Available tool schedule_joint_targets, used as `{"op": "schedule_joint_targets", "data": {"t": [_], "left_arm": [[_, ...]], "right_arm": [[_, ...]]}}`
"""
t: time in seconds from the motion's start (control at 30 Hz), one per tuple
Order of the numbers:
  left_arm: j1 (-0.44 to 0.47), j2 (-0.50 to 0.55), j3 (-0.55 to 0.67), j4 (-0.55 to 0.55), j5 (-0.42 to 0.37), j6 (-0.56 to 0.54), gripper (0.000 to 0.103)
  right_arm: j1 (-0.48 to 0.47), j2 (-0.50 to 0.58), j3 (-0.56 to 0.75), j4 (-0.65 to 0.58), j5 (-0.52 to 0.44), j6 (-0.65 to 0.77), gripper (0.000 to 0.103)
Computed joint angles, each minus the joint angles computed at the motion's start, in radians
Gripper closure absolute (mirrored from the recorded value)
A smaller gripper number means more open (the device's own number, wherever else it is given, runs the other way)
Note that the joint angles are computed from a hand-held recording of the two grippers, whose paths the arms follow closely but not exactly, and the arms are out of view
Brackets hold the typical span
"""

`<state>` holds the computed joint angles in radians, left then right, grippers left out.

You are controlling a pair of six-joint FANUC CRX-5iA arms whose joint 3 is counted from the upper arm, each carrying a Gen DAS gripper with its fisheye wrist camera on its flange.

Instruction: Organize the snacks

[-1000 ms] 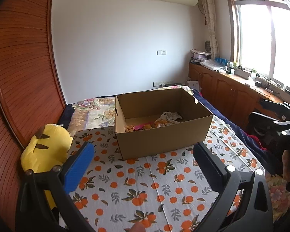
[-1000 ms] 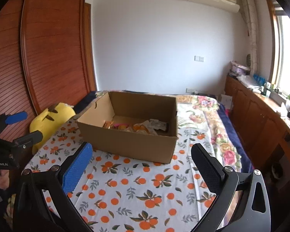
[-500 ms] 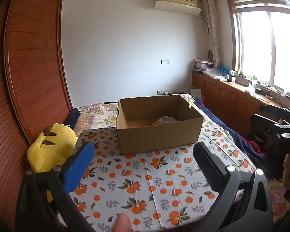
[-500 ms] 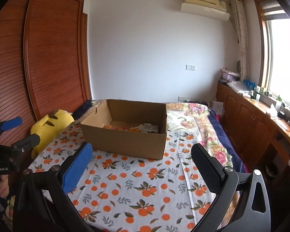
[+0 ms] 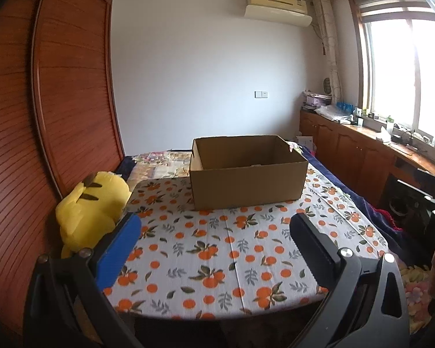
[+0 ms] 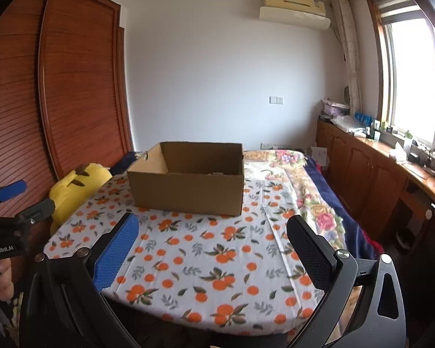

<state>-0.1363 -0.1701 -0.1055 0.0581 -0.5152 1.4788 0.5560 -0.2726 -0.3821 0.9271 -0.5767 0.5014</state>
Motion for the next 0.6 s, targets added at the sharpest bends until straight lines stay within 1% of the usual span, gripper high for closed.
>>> {"op": "schedule_joint_targets", "data": {"t": [0.17, 0.23, 0.37, 0.53, 0.6], "left_arm": [[-0.007, -0.028, -0.023, -0.023, -0.013, 0.028, 0.000], [-0.019, -0.036, -0.018, -0.078, -0.017, 0.080, 0.000], [-0.028, -0.055, -0.037, -0.115, -0.006, 0.113, 0.000], [-0.026, -0.056, -0.054, -0.098, -0.009, 0.103, 0.000], [-0.029, -0.059, -0.061, -0.110, -0.002, 0.112, 0.000]], "right_arm": [[0.013, -0.031, -0.048, 0.052, -0.005, -0.062, 0.000], [0.016, -0.040, -0.059, 0.070, -0.004, -0.074, 0.000], [0.026, -0.051, -0.075, 0.092, -0.012, -0.079, 0.000], [0.023, -0.074, -0.122, 0.139, 0.002, -0.149, 0.000], [0.021, -0.079, -0.145, 0.170, 0.007, -0.186, 0.000]]}}
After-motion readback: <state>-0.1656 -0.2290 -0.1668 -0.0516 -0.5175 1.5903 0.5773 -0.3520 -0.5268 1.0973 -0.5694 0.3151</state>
